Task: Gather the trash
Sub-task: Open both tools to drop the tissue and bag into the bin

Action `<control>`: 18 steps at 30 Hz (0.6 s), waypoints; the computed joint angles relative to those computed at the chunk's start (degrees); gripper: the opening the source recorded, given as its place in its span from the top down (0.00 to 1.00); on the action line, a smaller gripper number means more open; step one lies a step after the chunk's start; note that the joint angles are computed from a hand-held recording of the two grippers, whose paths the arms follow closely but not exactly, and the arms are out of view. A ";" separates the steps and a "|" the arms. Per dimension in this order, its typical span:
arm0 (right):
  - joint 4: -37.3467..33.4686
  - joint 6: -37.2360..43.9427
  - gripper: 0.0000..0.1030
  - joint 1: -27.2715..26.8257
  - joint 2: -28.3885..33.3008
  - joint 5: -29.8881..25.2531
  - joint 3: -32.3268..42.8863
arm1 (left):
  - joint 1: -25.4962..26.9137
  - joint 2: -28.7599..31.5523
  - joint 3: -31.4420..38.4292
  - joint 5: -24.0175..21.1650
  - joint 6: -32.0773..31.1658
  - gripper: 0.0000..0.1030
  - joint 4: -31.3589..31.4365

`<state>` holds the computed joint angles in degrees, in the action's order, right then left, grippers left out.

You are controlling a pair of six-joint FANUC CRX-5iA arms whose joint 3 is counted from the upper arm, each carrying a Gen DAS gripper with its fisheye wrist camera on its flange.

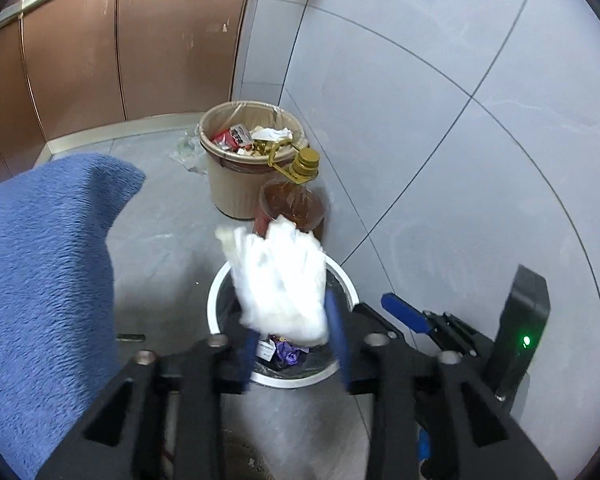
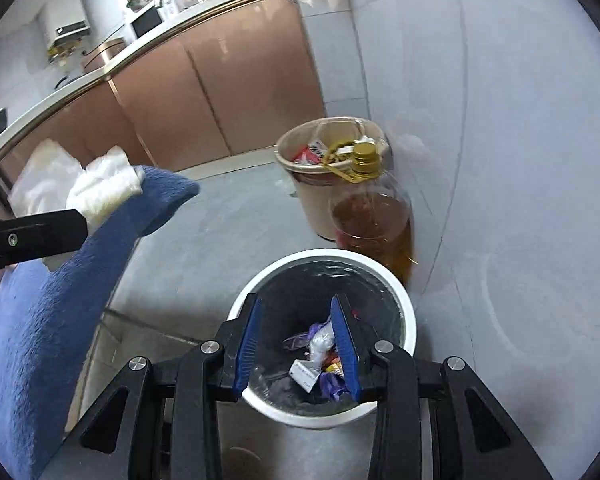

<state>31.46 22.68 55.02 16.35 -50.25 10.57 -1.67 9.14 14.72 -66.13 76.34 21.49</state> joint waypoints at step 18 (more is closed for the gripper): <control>7.24 -4.48 0.33 4.69 -2.20 -3.61 0.09 | 1.85 -13.59 -7.10 8.17 6.59 0.53 -11.72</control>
<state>38.70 18.21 59.71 14.15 -53.86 10.67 0.17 -4.45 7.62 -57.96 82.93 9.77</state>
